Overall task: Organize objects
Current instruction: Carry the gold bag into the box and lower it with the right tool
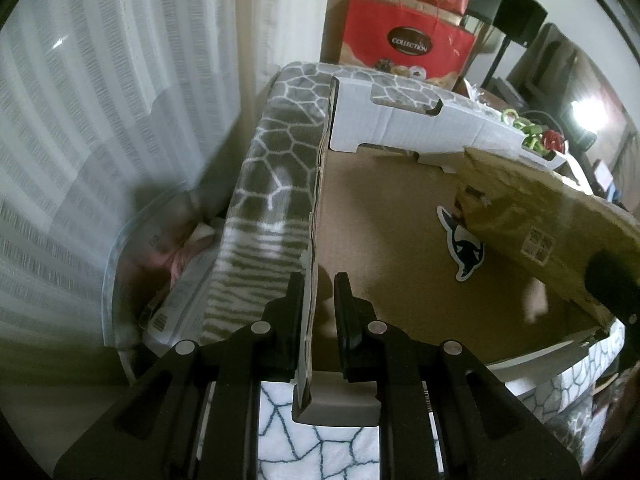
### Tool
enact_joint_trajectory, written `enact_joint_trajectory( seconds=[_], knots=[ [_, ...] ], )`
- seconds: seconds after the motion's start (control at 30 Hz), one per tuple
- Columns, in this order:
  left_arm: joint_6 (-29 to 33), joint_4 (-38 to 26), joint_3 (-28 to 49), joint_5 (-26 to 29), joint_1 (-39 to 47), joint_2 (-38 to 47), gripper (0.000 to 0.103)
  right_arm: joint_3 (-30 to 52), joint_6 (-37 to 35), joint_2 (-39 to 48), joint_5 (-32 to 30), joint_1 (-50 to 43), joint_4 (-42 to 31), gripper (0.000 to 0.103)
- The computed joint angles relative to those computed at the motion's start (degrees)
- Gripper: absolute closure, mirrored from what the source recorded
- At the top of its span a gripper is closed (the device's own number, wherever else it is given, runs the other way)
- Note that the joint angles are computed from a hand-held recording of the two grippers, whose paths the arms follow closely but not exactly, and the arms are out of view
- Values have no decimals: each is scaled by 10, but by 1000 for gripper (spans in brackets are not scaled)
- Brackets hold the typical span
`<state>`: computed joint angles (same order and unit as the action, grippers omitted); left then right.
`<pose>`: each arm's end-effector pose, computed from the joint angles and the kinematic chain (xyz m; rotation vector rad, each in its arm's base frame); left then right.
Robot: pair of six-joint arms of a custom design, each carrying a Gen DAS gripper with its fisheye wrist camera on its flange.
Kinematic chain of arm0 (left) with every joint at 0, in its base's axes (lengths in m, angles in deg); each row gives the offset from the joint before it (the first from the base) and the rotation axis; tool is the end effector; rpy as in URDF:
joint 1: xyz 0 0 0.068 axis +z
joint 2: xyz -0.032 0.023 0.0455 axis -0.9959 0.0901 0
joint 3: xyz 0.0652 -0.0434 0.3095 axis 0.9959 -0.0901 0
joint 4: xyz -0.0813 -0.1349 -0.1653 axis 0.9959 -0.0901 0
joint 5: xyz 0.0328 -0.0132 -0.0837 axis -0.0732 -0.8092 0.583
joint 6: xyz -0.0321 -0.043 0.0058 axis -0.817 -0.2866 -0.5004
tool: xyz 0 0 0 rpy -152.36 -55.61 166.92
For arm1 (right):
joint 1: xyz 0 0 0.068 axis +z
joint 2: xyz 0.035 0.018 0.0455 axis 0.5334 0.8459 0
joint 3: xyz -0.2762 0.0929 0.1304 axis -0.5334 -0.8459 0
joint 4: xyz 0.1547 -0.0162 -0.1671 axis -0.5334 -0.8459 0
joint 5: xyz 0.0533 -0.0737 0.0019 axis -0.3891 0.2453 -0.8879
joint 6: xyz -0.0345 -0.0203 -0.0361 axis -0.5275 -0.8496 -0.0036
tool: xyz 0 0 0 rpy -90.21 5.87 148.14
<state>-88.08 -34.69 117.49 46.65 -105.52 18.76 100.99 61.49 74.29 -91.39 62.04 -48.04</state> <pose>0.3016 -0.1103 0.2073 -0.0795 2.6438 -0.1330 0.2952 0.1705 0.2524 -0.5450 2.3836 0.3109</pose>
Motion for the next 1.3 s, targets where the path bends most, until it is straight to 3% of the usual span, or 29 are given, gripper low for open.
enact_joint_trajectory(
  seconds=[0.27, 0.57, 0.7, 0.9, 1.07, 1.3],
  knots=[
    [2, 0, 0, 1, 2, 0, 90, 34, -154, 11, -196, -54, -60, 15],
    [3, -1, 1, 1, 3, 0, 90, 182, -327, 101, -255, -98, -225, 11],
    [4, 0, -1, 2, 4, 0, 90, 241, -396, 138, -212, -98, -298, 9],
    [4, 2, -2, 1, 4, 1, 89, 216, -455, 144, -101, -82, -255, 4],
    [4, 2, -1, 1, 4, 1, 89, 151, -482, 132, -13, -65, -158, 2],
    [-3, 1, 0, -2, 1, 1, 89, 115, -455, 114, -4, -79, -82, 2]
  ],
)
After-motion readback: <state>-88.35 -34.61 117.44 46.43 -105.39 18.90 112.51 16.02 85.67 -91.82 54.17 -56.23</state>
